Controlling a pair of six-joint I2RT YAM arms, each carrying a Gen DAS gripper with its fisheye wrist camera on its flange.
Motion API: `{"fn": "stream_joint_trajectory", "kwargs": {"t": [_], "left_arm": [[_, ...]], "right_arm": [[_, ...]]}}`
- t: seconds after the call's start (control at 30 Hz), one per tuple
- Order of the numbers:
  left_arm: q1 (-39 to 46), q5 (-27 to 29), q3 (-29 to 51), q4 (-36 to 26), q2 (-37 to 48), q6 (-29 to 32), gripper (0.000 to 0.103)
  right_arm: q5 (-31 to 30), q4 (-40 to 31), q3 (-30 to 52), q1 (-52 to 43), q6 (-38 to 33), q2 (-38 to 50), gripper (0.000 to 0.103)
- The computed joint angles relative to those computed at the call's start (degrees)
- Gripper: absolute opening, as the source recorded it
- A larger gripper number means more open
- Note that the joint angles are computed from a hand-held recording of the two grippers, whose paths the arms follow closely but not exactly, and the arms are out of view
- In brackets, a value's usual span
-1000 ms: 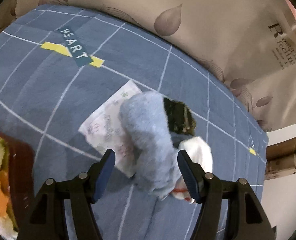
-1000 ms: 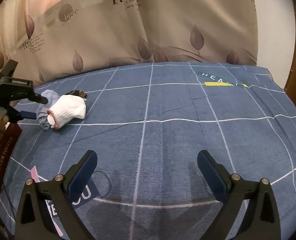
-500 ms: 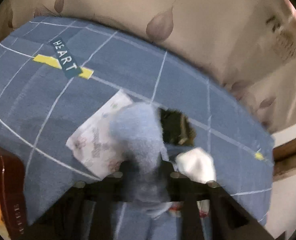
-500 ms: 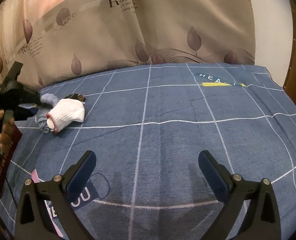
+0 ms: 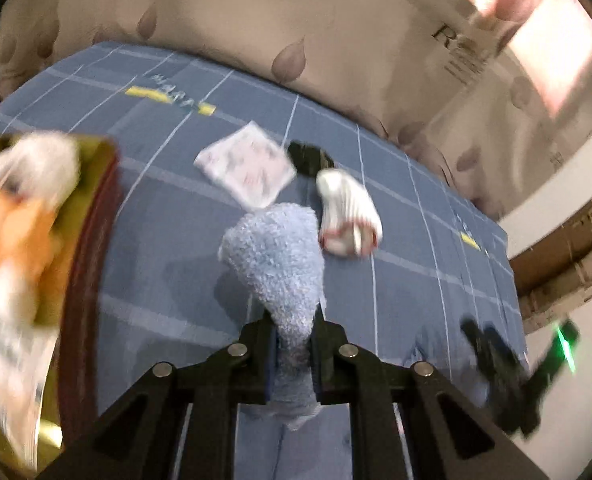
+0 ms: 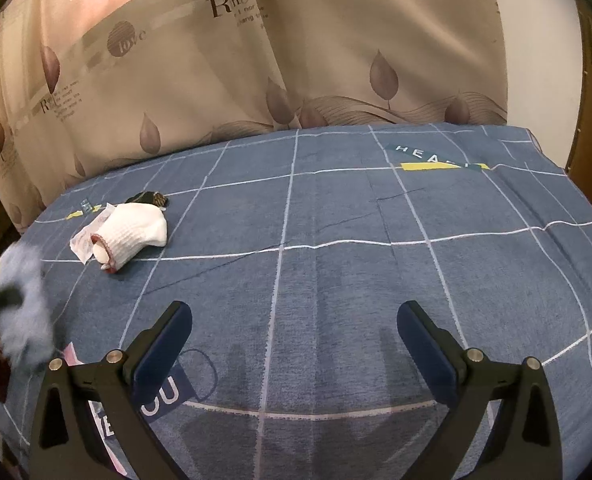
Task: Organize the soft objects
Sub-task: 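Grasp the light blue towel with the left gripper and lift, then carry the blue towel toward the tin while the right gripper grasps the white knit sock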
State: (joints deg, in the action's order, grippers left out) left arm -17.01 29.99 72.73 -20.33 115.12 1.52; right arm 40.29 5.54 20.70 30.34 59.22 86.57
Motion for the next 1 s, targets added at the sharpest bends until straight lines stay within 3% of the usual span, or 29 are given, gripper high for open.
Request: {"fn": "stream_joint_trajectory", "kwargs": {"t": [0.23,0.37,0.47,0.57,0.8,1.0], "left_arm": [[6.4,4.1,-13.9,0.1,-10.6,7.8,0.013],[9.8,7.3,-16.8,-0.3,-13.8,11.0,0.013],[12.0,9.2,-18.3,-0.4,-15.3,13.3,0.013],[13.5,11.0,-18.1,-1.4,-15.2,15.1,0.013],[16.1,14.0,-16.3,-4.0,-14.1,16.9,0.013],[16.6,14.4,-15.3,-4.2,-13.4,17.8,0.014]], "right_arm": [[-2.5,-1.3,1.8,-1.8,-1.0,1.8,0.102],[-4.0,-4.0,4.0,-2.1,-0.7,3.3,0.102],[-7.7,-2.2,4.9,-1.3,-1.6,1.7,0.102],[-10.7,-1.9,10.2,-0.2,-2.4,3.2,0.102],[-25.2,-4.7,29.1,-7.5,-3.2,16.9,0.102],[-28.0,-11.6,41.7,-11.5,-0.6,26.8,0.102]]}}
